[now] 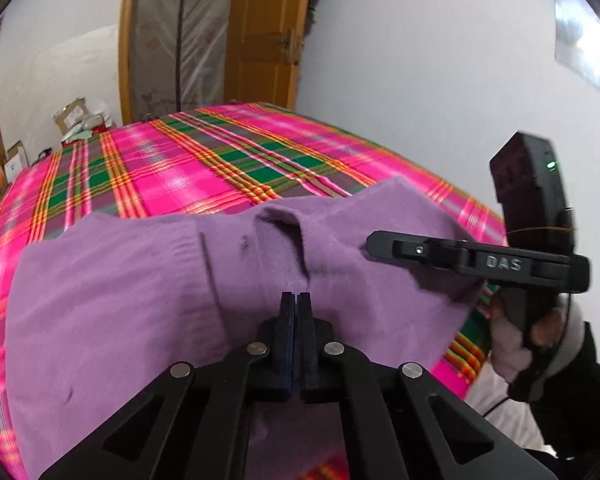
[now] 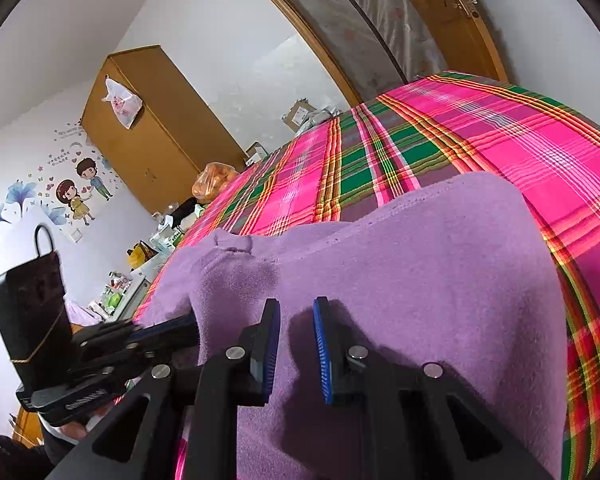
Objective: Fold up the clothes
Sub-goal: 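Grasp the lilac fold with the left gripper while the right gripper presses beside it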
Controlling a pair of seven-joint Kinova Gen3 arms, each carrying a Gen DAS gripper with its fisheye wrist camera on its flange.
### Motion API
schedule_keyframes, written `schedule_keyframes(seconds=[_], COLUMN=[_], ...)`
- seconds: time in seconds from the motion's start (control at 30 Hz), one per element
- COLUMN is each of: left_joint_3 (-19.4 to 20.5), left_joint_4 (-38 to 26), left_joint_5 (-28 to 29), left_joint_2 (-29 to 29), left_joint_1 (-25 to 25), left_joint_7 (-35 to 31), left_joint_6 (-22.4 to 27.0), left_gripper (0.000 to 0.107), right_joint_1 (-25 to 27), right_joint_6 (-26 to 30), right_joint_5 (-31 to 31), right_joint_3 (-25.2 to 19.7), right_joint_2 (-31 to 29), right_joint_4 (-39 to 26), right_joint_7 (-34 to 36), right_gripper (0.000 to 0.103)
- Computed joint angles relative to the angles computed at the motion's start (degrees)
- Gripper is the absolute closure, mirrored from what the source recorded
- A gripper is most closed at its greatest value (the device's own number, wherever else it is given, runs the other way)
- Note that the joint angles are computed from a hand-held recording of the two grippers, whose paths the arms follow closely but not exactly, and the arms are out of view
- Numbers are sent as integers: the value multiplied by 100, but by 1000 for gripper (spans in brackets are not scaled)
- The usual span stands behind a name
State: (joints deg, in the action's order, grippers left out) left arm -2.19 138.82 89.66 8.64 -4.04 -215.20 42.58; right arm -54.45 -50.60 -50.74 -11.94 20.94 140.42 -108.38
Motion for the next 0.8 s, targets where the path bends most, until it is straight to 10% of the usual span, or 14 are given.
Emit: schedule_keyframes(seconds=[0.2, 0.37, 0.8], left_joint_3=[-118, 158, 610], left_joint_4=[11, -472, -1447], left_joint_5=[-291, -730, -1677], left_joint_2=[54, 174, 825], left_joint_1=[-340, -93, 64], left_joint_7=[128, 731, 2132], left_joint_6=[480, 424, 653], left_gripper=[104, 70, 70], right_joint_1=[-76, -103, -98], right_joint_6=[262, 273, 104], right_joint_5=[-422, -622, -407], right_joint_3=[53, 14, -49], right_joint_2=[-72, -79, -44], right_joint_4=[-184, -236, -131], right_joint_7=[412, 518, 257], right_gripper=[86, 85, 85])
